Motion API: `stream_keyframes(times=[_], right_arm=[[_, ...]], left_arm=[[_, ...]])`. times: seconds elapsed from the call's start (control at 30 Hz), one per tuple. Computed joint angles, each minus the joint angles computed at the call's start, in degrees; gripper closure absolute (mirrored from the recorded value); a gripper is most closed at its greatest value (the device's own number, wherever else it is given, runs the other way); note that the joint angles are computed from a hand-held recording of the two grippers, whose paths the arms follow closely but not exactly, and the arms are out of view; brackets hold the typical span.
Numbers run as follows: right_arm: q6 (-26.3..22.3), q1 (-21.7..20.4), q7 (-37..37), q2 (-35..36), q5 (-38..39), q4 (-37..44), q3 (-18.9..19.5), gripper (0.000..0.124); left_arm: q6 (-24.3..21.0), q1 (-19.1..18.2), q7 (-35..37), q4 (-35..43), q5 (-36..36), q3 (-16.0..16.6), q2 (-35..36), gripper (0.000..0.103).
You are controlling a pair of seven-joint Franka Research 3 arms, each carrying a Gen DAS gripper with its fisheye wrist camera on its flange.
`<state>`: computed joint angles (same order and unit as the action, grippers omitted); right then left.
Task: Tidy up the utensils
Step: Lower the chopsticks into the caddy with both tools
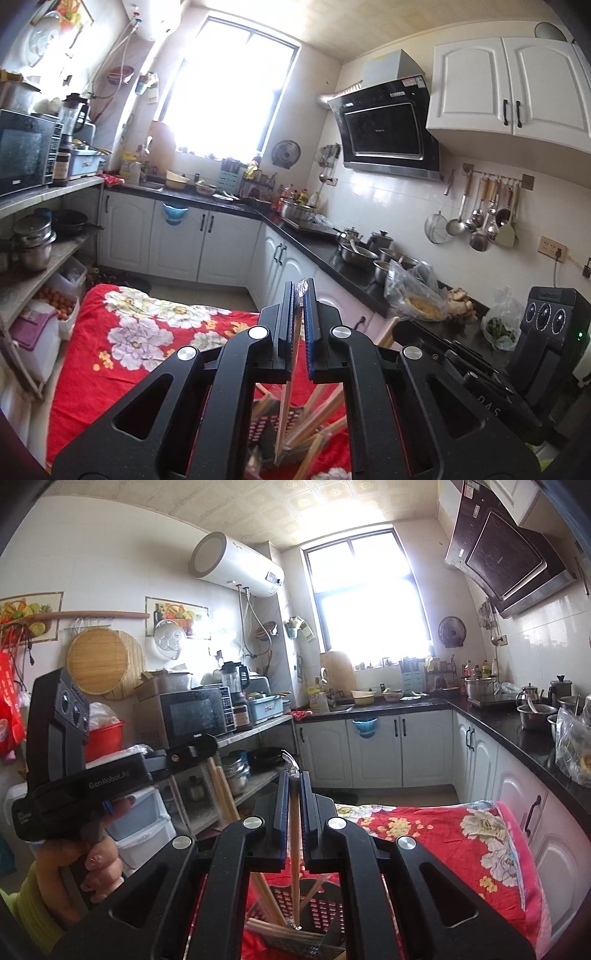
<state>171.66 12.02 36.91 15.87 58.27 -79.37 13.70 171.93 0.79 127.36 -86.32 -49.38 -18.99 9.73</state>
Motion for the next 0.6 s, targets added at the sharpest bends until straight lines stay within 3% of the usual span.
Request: stream_keyframes(times=[0.13,0.4,0.6], right_arm=[[0.34,1.03,4.44,2.48,-4.42,1.73,-1.29,0.118],[1.16,0.79,10.75,6.11,-10.8,2.61,-0.82,0.118],[1.25,0.11,13.49,7.38,-13.84,2.0,-0.14,0.118]], left_arm=[[2.3,-0.28,-3.46,0.17,3.71,0.79,1.17,0.101],[4.62,-0.35,-17.91,-0.03,17.44,3.46,4.03,0.101],[4.55,2.19,-22.95,-1.47,22.92,1.39,5.62,0.101]])
